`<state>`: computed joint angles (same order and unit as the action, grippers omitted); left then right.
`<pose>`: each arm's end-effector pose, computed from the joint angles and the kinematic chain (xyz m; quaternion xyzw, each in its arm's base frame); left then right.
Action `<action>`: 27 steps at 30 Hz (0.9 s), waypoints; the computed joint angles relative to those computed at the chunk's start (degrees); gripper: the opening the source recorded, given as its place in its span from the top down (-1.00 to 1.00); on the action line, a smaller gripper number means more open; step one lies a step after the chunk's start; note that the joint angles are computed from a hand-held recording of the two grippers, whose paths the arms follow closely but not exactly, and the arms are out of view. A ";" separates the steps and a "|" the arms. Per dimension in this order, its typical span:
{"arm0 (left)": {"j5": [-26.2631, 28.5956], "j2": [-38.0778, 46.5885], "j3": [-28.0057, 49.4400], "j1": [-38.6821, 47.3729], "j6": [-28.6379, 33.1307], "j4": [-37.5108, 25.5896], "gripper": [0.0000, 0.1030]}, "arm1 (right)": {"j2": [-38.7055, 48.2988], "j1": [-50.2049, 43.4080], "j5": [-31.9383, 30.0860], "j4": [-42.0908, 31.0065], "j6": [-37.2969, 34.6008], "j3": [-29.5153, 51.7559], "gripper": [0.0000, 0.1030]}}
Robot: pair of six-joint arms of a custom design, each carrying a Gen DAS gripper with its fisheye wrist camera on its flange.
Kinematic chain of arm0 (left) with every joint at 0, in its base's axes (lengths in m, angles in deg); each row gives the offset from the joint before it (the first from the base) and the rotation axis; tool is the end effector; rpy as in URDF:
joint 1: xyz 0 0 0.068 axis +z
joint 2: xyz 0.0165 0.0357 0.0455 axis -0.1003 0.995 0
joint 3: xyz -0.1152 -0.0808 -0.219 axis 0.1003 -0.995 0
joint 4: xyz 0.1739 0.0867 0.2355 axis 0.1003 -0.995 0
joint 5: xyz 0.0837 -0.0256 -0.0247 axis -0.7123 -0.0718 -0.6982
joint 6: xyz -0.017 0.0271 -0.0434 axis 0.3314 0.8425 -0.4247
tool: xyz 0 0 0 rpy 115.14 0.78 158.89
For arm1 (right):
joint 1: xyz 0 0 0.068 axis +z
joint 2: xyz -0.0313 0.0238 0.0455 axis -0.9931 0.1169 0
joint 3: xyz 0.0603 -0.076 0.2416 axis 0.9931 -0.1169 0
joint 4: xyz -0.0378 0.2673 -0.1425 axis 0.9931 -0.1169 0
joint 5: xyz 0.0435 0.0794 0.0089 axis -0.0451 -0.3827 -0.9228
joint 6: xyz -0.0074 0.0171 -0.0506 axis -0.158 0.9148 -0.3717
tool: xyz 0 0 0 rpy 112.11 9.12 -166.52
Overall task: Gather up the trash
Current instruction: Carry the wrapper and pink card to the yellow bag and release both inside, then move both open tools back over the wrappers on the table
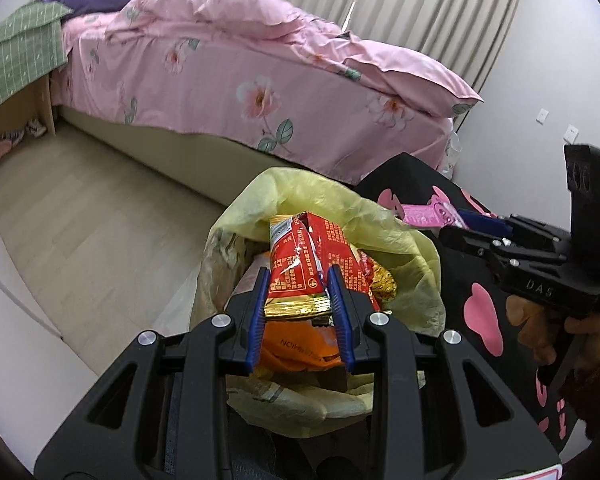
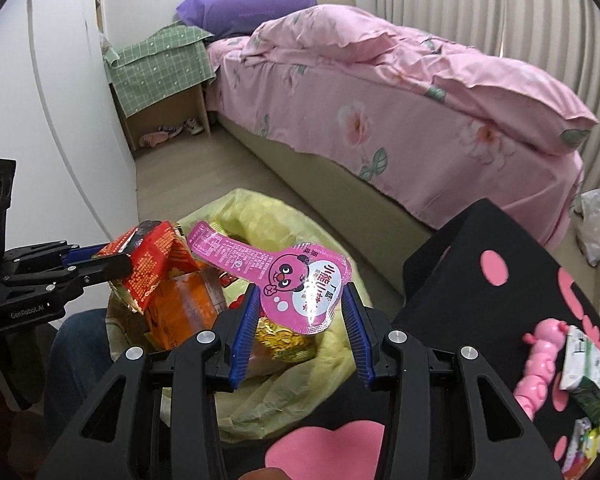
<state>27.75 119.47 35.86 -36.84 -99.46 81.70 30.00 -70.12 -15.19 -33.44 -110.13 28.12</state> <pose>0.1926 -0.0980 0.0954 -0.2280 0.8834 -0.0699 0.4034 0.3789 0.1071 0.1172 -0.4535 0.8122 0.1945 0.3113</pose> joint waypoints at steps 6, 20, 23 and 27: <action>3.01 -0.64 -1.87 3.36 0.41 1.37 0.27 | 4.05 1.36 -1.42 -3.06 0.17 3.40 0.22; -13.15 -11.24 3.02 -6.09 -8.64 -17.43 -0.06 | 0.27 -4.53 -6.04 -8.07 -2.58 3.02 -0.02; -14.79 -7.39 6.57 -8.38 -7.86 -16.58 -0.06 | -3.68 -9.81 -8.52 -7.33 -4.86 0.74 -0.02; -14.62 3.00 12.93 -11.05 -3.92 -10.76 -0.06 | -5.88 -17.91 -11.00 -5.41 -7.50 -0.03 -0.02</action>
